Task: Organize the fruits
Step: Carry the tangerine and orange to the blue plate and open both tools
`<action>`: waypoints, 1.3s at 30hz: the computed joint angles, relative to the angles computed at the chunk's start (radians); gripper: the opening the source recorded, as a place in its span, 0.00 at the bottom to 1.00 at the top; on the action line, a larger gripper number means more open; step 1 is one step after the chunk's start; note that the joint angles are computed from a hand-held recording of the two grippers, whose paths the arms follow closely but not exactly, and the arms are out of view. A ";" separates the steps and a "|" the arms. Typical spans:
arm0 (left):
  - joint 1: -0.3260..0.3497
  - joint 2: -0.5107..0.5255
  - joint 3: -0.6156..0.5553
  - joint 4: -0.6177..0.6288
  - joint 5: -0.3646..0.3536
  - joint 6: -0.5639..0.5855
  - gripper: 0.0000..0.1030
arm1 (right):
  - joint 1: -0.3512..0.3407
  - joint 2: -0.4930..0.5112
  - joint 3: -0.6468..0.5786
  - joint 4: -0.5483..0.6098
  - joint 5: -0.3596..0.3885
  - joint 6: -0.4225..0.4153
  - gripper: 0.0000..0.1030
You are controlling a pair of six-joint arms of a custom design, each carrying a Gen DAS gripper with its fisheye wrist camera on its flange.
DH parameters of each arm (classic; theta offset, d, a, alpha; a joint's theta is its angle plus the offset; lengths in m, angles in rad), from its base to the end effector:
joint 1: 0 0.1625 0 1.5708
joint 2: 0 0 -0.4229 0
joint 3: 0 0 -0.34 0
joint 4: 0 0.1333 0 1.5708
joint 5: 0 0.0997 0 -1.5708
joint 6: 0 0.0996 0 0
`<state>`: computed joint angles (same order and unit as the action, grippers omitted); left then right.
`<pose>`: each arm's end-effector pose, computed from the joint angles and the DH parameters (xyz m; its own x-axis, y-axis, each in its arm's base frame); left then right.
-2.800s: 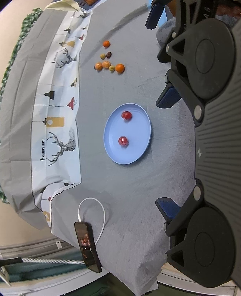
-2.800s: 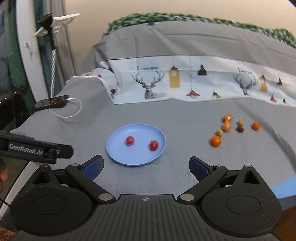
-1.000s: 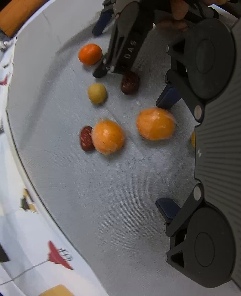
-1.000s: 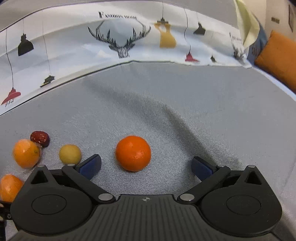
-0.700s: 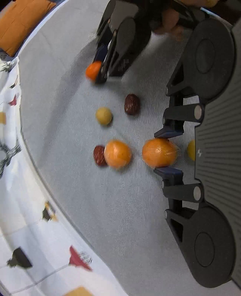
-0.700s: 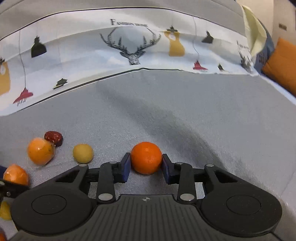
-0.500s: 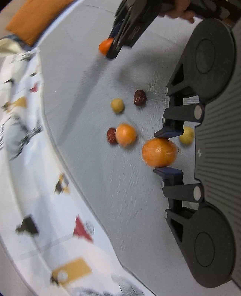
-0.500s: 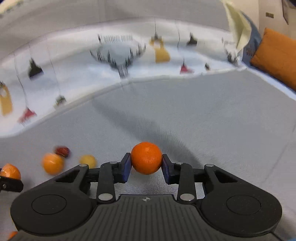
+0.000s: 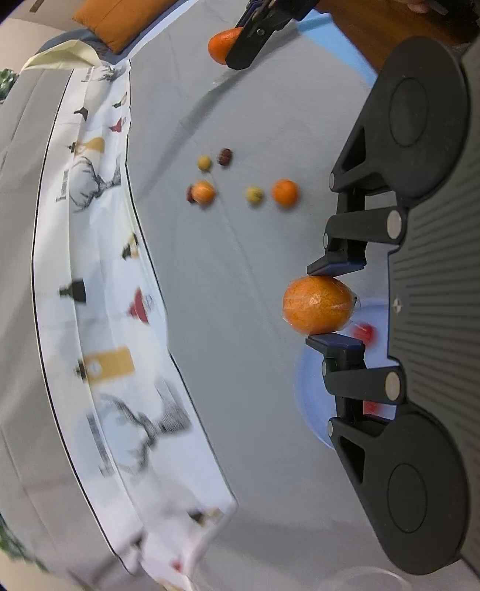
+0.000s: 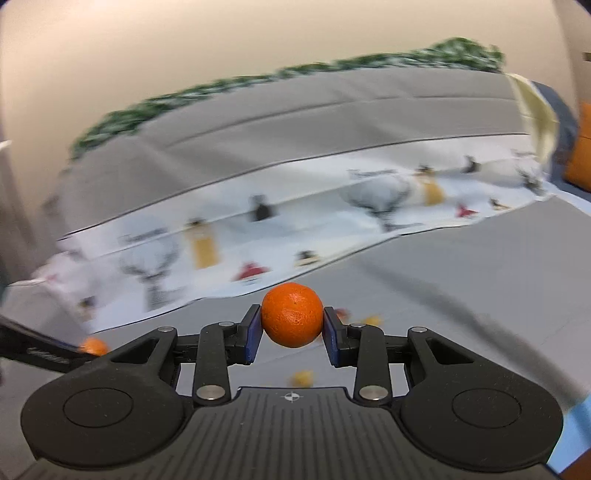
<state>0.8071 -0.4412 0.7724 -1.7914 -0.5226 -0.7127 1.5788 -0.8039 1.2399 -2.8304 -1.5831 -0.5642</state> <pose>-0.3930 -0.7279 0.1721 -0.6722 -0.1560 -0.7238 0.3276 0.8140 -0.4796 0.1380 -0.7414 0.3289 -0.8421 -0.3625 0.3993 -0.5393 0.5748 -0.6154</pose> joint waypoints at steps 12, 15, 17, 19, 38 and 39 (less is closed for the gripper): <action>-0.158 -0.381 0.635 0.070 -0.022 -0.464 0.35 | 0.090 -0.297 0.457 0.063 0.078 -0.072 0.35; -0.187 -0.421 0.703 0.074 -0.029 -0.523 0.35 | 0.110 -0.320 0.503 0.051 0.073 -0.095 0.35; -0.203 -0.442 0.743 0.061 -0.025 -0.544 0.35 | 0.119 -0.331 0.523 0.043 0.073 -0.106 0.35; -0.217 -0.455 0.770 0.062 -0.014 -0.565 0.35 | 0.129 -0.348 0.553 0.029 0.074 -0.122 0.35; -0.287 -0.507 0.845 0.114 0.016 -0.726 0.35 | 0.157 -0.399 0.618 0.013 0.085 -0.185 0.35; -0.287 -0.506 0.844 0.114 0.017 -0.724 0.35 | 0.157 -0.400 0.619 0.010 0.084 -0.186 0.35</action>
<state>0.5199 -0.9468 1.6162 -1.6777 -0.5060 -1.4366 1.7356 -1.2035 1.8592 -2.8206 -1.4986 -0.7503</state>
